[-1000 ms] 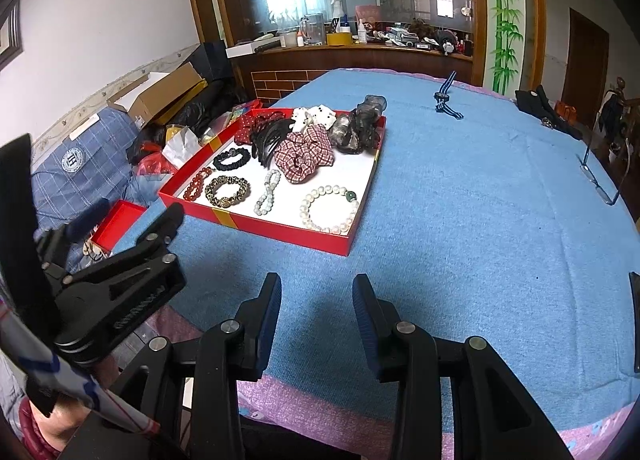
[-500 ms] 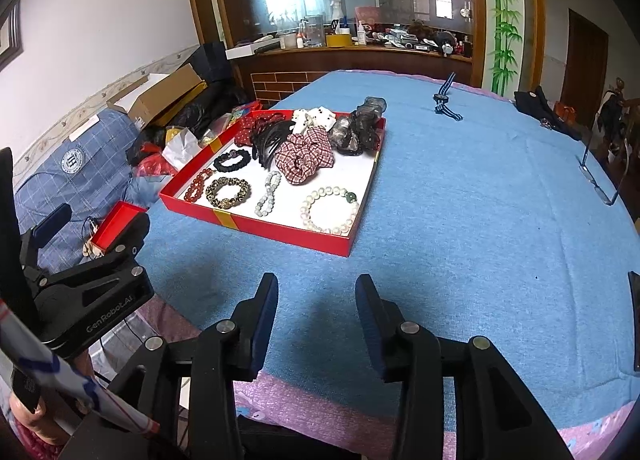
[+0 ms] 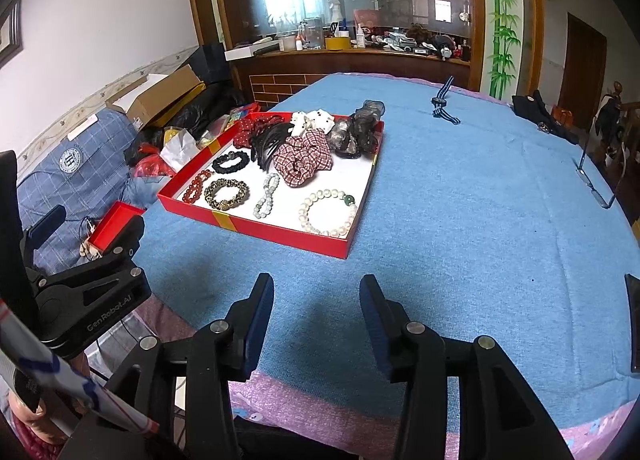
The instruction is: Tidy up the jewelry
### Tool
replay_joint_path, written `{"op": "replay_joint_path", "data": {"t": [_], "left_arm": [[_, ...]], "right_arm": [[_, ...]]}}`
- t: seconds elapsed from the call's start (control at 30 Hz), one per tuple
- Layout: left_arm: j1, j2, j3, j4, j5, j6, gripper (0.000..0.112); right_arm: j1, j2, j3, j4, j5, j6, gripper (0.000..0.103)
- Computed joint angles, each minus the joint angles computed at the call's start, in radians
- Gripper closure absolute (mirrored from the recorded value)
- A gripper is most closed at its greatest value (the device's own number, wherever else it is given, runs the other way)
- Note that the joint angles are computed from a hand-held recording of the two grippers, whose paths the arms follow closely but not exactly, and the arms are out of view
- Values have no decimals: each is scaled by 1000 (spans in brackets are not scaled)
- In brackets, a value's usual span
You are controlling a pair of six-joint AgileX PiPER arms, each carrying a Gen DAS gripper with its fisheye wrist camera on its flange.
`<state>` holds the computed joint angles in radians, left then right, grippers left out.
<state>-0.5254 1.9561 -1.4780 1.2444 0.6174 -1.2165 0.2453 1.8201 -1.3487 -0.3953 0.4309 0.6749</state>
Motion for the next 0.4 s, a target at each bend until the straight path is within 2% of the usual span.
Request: {"op": "replay_joint_path", "data": {"t": [0.4], "left_arm": [[-2, -1, -12, -25, 13, 18, 10]], "right_arm": [[-3, 0, 1, -1, 2, 6, 52]]}}
